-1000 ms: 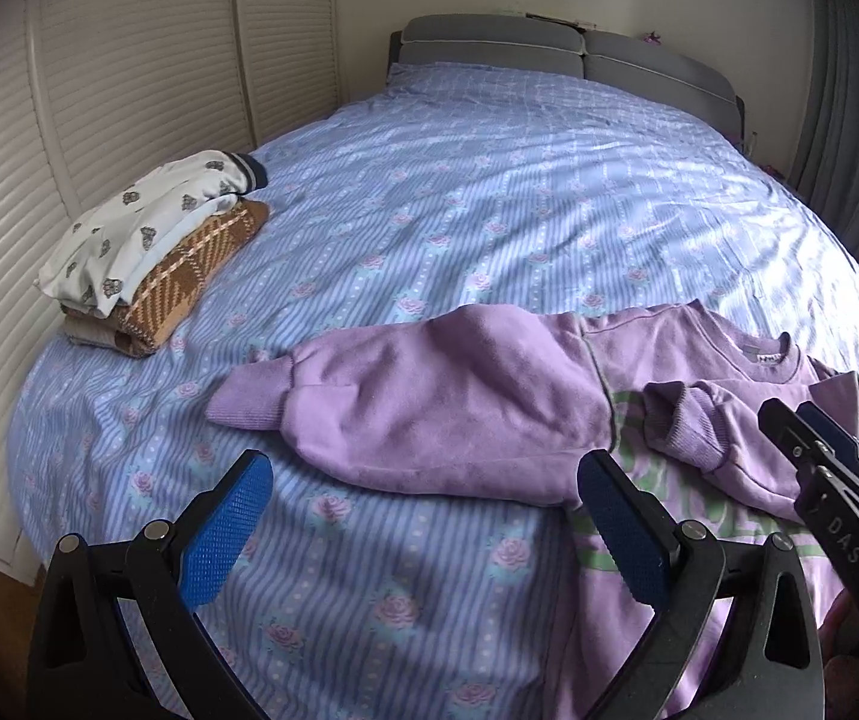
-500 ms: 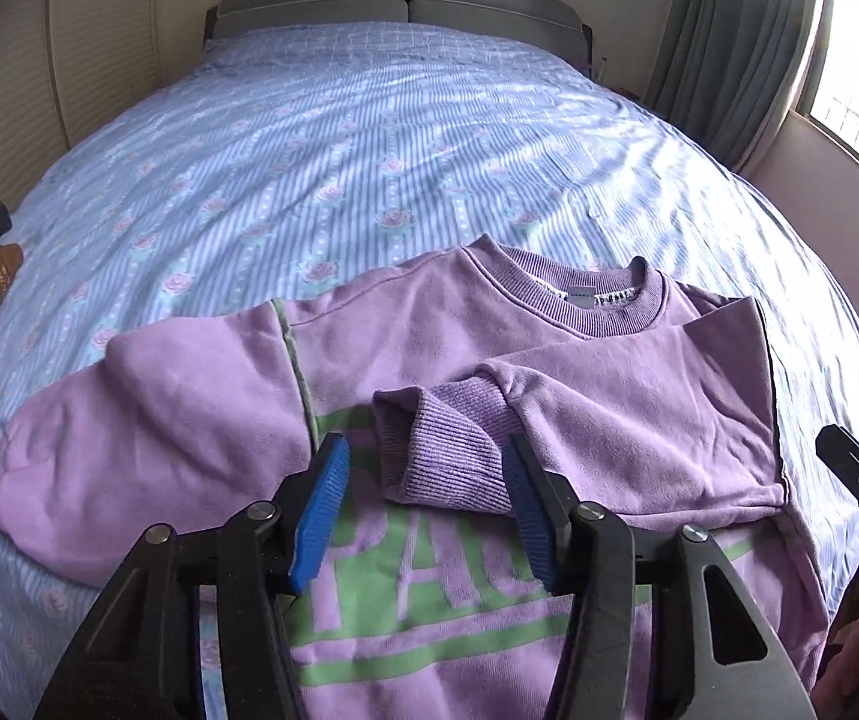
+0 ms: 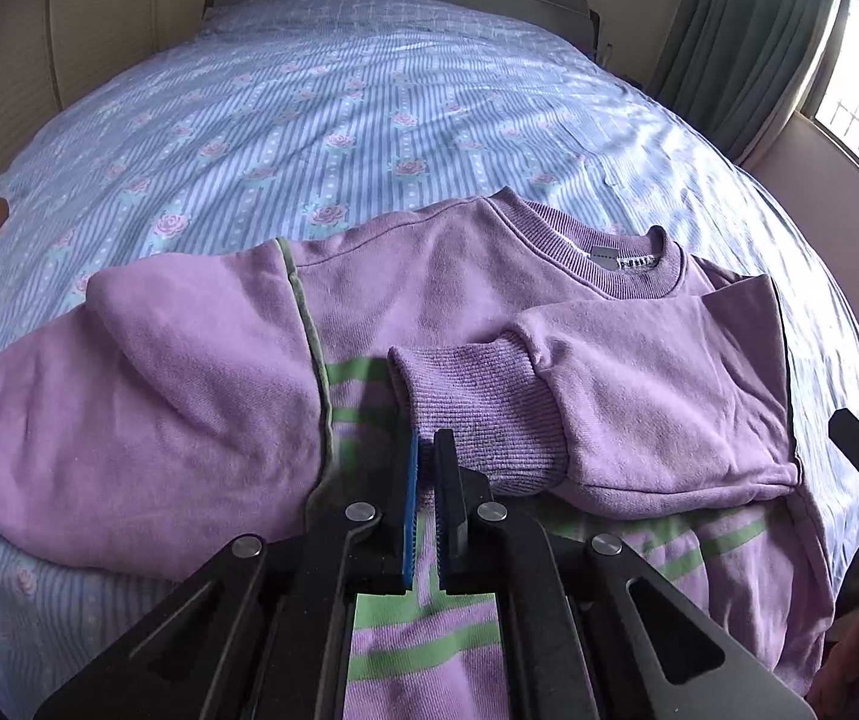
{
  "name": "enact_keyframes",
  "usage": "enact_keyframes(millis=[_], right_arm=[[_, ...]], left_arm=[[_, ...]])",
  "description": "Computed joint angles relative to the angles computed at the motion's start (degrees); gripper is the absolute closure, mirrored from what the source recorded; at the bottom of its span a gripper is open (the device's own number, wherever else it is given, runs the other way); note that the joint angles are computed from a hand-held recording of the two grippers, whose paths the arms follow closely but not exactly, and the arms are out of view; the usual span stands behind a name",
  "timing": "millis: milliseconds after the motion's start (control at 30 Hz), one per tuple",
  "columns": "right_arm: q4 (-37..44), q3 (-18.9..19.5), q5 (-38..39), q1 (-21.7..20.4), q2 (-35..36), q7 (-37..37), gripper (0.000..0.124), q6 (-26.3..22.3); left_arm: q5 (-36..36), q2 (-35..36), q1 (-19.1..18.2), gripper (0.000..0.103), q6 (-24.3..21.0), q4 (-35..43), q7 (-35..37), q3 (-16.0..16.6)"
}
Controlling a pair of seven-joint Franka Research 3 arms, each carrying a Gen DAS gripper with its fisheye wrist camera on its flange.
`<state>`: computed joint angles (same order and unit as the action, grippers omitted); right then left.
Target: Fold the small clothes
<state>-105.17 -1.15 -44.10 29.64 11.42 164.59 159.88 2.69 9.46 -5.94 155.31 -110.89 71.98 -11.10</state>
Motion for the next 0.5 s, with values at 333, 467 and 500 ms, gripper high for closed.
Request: enact_keyframes(millis=[333, 467, 500], right_arm=[[-0.7, 0.6, 0.6, 0.0, -0.3, -1.2, 0.08, -1.2], [-1.0, 0.8, 0.9, -0.1, -0.5, -2.2, 0.08, -2.2], [-1.1, 0.9, 1.2, -0.2, -0.6, -2.3, 0.08, -2.4]], left_arm=[[7.2, 0.2, -1.5, 0.096, 0.8, -1.1, -4.4, 1.3], [9.9, -0.9, -1.8, 0.074, 0.2, -1.3, -6.1, 1.3], [10.3, -1.4, -1.9, 0.067, 0.1, -1.6, -6.4, 1.3]])
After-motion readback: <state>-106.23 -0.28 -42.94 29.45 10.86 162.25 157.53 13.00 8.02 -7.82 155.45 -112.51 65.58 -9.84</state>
